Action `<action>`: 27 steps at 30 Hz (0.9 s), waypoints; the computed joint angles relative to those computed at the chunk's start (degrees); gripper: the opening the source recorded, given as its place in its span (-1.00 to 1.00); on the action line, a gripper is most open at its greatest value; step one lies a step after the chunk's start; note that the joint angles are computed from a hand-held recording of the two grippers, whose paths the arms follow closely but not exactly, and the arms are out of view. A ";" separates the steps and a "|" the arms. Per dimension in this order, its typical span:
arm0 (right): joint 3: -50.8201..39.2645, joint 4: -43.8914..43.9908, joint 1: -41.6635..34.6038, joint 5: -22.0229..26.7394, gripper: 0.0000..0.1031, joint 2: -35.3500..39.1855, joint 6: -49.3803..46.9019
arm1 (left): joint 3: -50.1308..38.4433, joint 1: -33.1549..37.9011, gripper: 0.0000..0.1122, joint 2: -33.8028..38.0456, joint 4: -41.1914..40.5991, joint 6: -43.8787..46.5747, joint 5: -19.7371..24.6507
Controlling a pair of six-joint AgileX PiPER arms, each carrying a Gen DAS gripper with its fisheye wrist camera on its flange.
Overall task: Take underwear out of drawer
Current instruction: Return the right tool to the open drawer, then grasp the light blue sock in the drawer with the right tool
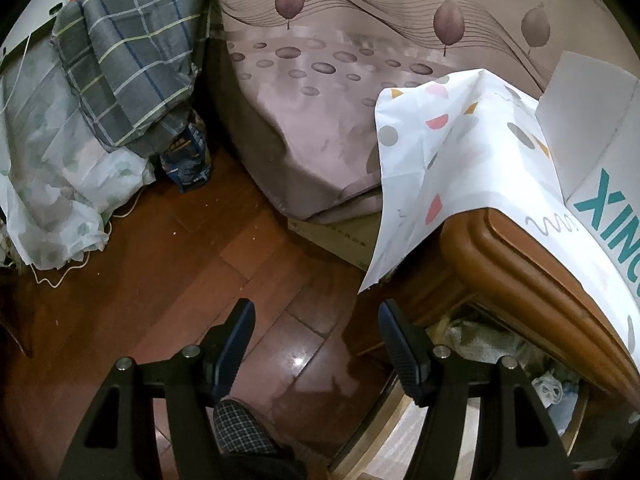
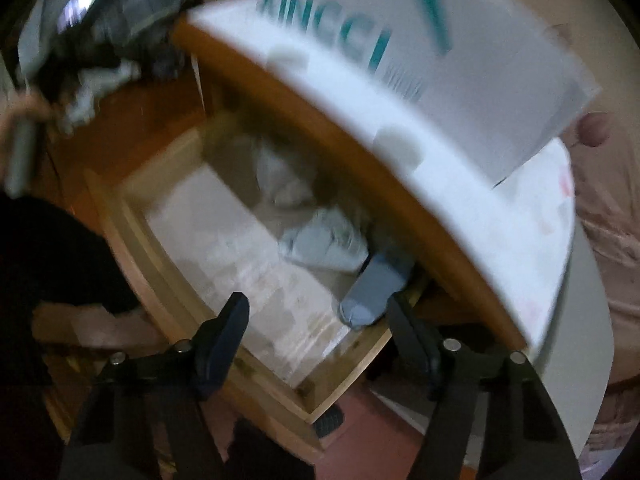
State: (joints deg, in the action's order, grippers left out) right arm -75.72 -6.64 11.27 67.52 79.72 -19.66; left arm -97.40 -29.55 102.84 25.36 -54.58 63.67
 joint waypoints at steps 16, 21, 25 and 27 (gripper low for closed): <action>15.57 -26.15 2.83 -23.49 0.23 11.19 11.25 | -2.76 -1.33 0.17 2.10 -0.41 3.09 1.11; 16.79 -27.98 1.42 -26.47 0.22 13.14 12.81 | -3.19 -2.03 0.17 2.63 0.09 3.89 1.71; 16.37 -26.86 -0.35 -28.33 0.22 14.65 12.19 | -3.91 -2.77 0.17 3.35 0.80 4.30 2.31; 16.42 -26.68 -1.54 -29.80 0.25 15.21 12.23 | -4.11 -2.98 0.17 3.56 0.97 4.39 2.42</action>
